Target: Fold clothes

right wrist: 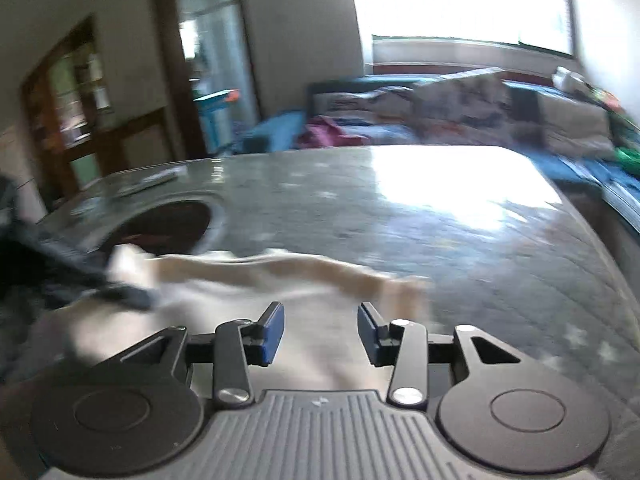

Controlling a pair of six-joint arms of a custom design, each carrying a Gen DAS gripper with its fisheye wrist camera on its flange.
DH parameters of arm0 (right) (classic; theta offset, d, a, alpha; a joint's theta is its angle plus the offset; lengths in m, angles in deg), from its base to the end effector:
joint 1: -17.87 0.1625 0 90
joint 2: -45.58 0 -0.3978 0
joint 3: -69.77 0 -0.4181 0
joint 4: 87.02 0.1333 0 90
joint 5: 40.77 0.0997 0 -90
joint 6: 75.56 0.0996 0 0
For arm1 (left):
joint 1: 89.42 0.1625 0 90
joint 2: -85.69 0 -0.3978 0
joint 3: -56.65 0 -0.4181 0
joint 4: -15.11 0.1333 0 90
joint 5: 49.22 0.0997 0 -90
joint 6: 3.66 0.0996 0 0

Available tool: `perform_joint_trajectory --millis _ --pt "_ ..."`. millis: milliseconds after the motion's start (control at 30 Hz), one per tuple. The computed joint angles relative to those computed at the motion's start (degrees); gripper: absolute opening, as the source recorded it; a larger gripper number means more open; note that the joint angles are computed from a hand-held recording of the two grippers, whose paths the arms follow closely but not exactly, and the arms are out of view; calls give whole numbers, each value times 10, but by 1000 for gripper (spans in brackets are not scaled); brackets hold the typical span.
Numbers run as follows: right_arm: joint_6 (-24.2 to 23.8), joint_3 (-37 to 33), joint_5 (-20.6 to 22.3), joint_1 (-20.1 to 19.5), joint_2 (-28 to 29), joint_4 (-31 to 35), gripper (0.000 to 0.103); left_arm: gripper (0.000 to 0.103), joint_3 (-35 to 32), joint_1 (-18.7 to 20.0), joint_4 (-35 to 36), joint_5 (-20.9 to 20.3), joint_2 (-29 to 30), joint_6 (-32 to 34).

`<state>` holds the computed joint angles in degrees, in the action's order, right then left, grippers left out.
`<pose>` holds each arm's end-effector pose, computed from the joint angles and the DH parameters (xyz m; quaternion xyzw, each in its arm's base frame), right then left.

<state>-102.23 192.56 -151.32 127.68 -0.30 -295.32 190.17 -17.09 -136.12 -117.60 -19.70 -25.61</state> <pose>0.2647 -0.4447 0.0368 0.3053 -0.8707 0.3371 0.1874 0.0414 -0.4301 0.3258 -0.0885 0.9389 -0.3242 0.0743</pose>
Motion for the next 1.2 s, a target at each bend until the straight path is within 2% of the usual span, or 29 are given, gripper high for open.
perform_joint_trajectory --millis 67,133,167,233,333,433,467,567,700,833,1200 --pt "11 -6 -5 -15 3 -8 50 19 -1 -5 1 10 2 3" --pt "26 -11 -2 -29 6 -9 52 19 -3 -6 4 13 3 4" --pt "38 -14 3 -36 5 -1 57 19 -5 -6 5 13 5 6" --pt "60 -13 16 -51 1 9 57 19 -7 -6 5 14 8 8" --pt "66 -16 38 -64 2 11 57 19 -9 -7 6 17 11 13" --pt "62 -22 49 -63 10 15 48 19 -10 -9 5 21 14 19" --pt "58 -24 50 -62 13 16 34 19 -10 -11 5 25 14 21" --pt "65 -22 59 -58 14 13 12 19 -9 -20 4 43 15 30" --pt "62 -1 66 -51 0 -15 11 18 -8 -39 1 62 16 54" --pt "47 26 65 -39 -27 -48 11 18 -16 -60 -13 62 26 82" --pt "-9 46 -17 -14 -111 -82 11 17 -59 -126 -73 39 136 127"
